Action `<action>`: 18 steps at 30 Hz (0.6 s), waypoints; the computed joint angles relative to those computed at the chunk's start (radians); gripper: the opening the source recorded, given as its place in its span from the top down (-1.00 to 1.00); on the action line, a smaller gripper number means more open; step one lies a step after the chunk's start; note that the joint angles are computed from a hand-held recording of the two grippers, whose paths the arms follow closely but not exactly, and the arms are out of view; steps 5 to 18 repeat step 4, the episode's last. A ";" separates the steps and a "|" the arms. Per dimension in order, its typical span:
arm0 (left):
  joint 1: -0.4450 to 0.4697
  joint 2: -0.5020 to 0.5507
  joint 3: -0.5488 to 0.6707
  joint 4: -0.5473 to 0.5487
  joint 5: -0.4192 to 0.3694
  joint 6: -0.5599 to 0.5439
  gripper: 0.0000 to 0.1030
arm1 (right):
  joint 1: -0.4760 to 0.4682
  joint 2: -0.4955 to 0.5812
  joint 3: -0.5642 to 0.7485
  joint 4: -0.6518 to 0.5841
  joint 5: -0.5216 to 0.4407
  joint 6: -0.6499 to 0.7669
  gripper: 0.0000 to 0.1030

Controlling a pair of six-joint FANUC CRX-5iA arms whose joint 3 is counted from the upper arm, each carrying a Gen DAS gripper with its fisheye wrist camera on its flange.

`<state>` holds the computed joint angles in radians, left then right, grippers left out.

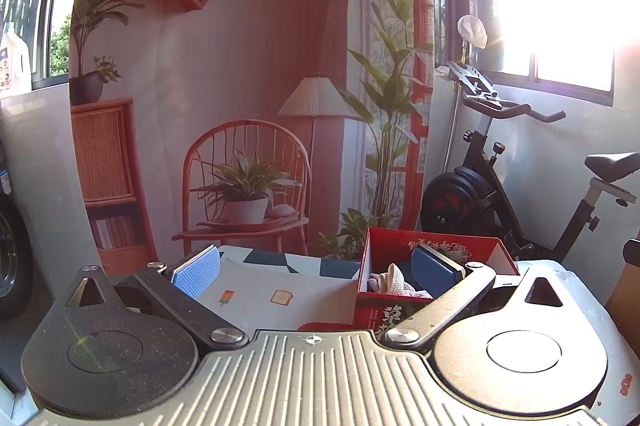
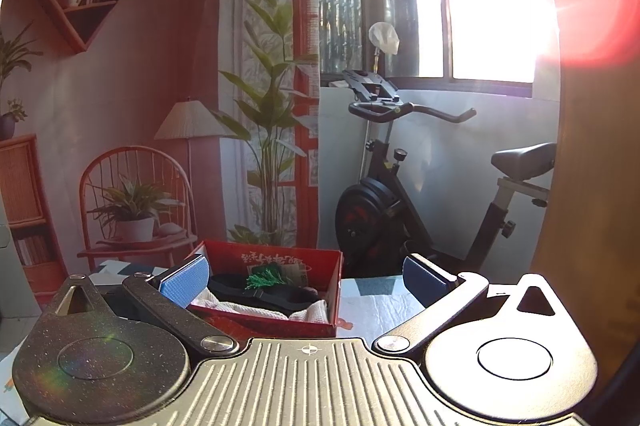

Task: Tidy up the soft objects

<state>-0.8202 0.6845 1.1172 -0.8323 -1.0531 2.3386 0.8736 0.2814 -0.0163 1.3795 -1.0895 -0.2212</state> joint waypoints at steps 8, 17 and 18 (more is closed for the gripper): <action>0.001 -0.010 -0.016 0.001 0.011 0.003 -1.00 | 0.001 -0.002 -0.003 0.001 -0.001 -0.002 -0.99; 0.001 -0.010 -0.016 0.001 0.011 0.003 -1.00 | 0.001 -0.002 -0.003 0.001 -0.001 -0.002 -0.99; 0.001 -0.010 -0.016 0.001 0.011 0.003 -1.00 | 0.001 -0.002 -0.003 0.001 -0.001 -0.002 -0.99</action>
